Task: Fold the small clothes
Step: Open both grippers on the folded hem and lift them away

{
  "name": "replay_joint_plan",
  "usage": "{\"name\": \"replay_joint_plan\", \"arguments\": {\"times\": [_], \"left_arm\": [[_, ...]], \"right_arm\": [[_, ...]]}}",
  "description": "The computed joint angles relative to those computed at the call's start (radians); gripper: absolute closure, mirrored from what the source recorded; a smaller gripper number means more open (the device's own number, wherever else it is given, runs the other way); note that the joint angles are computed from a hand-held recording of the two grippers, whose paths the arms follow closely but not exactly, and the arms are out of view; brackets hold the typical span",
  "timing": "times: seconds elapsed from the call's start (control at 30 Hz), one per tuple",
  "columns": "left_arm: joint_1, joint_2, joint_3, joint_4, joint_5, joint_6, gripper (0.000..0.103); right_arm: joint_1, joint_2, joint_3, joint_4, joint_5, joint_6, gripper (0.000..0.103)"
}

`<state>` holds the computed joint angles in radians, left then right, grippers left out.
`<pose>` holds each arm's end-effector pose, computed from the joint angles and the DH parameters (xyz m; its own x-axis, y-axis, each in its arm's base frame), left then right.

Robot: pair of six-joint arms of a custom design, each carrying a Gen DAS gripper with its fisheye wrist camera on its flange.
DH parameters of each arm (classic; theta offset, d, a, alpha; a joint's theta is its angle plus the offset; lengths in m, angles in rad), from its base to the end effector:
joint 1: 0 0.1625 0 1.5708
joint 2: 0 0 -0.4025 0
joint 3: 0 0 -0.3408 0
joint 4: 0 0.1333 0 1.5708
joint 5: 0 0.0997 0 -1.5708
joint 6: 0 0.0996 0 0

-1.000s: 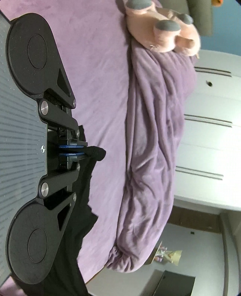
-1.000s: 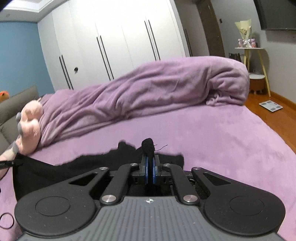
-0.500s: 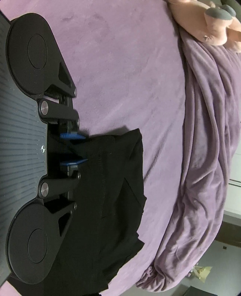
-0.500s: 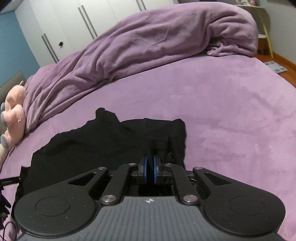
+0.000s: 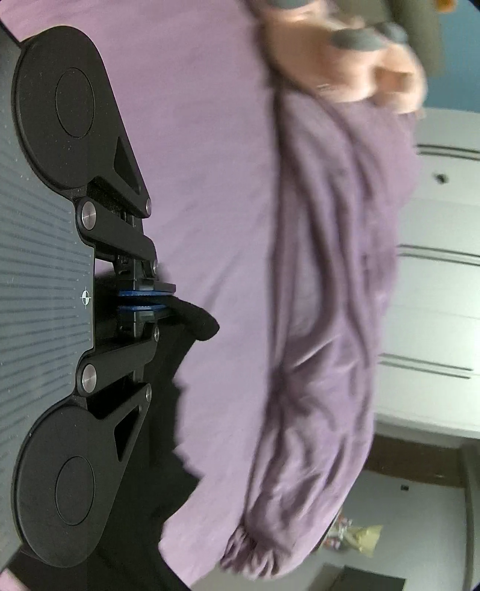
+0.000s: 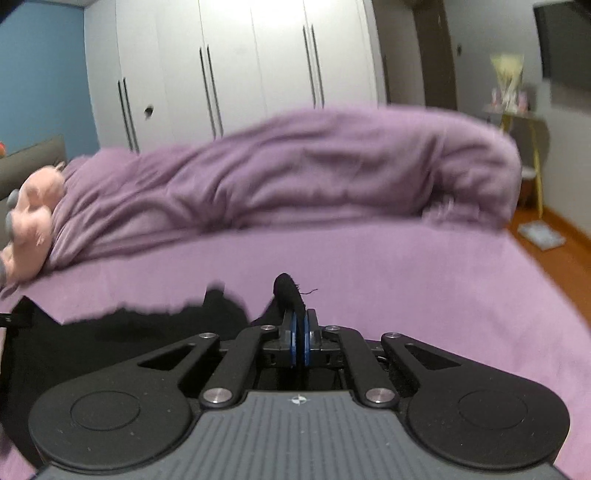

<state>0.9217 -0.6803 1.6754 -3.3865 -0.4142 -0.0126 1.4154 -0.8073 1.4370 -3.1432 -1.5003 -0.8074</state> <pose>-0.1813 -0.6103 0.1754 -0.7306 -0.2970 -0.6149 0.4029 0.5394 -0.7394 0.0314 -0.7061 0.2749 -0.7532 -0.3516 0.5560 -0.6555 0.4722 -0.5893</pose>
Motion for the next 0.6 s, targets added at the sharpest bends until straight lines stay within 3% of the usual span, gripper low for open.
{"name": "replay_joint_plan", "arguments": {"times": [0.17,0.2,0.27,0.33,0.4,0.43,0.5,0.6], "left_arm": [[0.038,0.181,-0.324,-0.141,0.067,0.344,0.096],[0.047,0.214,-0.380,-0.130,0.076,0.370,0.095],[0.066,0.247,-0.436,-0.009,0.100,0.297,0.089],[0.075,0.238,-0.417,0.136,0.119,0.133,0.087],[0.069,0.215,-0.346,0.119,0.092,0.047,0.085],[0.064,0.216,-0.316,0.048,0.071,0.060,0.081],[0.062,0.220,-0.286,0.003,0.010,0.041,0.070],[0.072,0.263,-0.330,0.090,-0.032,-0.038,0.059]], "right_arm": [[0.062,0.171,-0.262,-0.011,-0.079,0.042,0.100],[0.071,0.208,-0.317,-0.004,-0.097,0.049,0.100],[0.079,0.267,-0.403,0.018,-0.123,0.068,0.100],[0.084,0.322,-0.472,0.045,-0.174,0.067,0.098],[0.089,0.350,-0.484,0.010,-0.239,0.074,0.091],[0.084,0.341,-0.448,-0.029,-0.233,0.094,0.087],[0.058,0.293,-0.344,-0.061,-0.125,0.168,0.078],[0.008,0.239,-0.265,0.123,0.127,0.358,0.071]]}}
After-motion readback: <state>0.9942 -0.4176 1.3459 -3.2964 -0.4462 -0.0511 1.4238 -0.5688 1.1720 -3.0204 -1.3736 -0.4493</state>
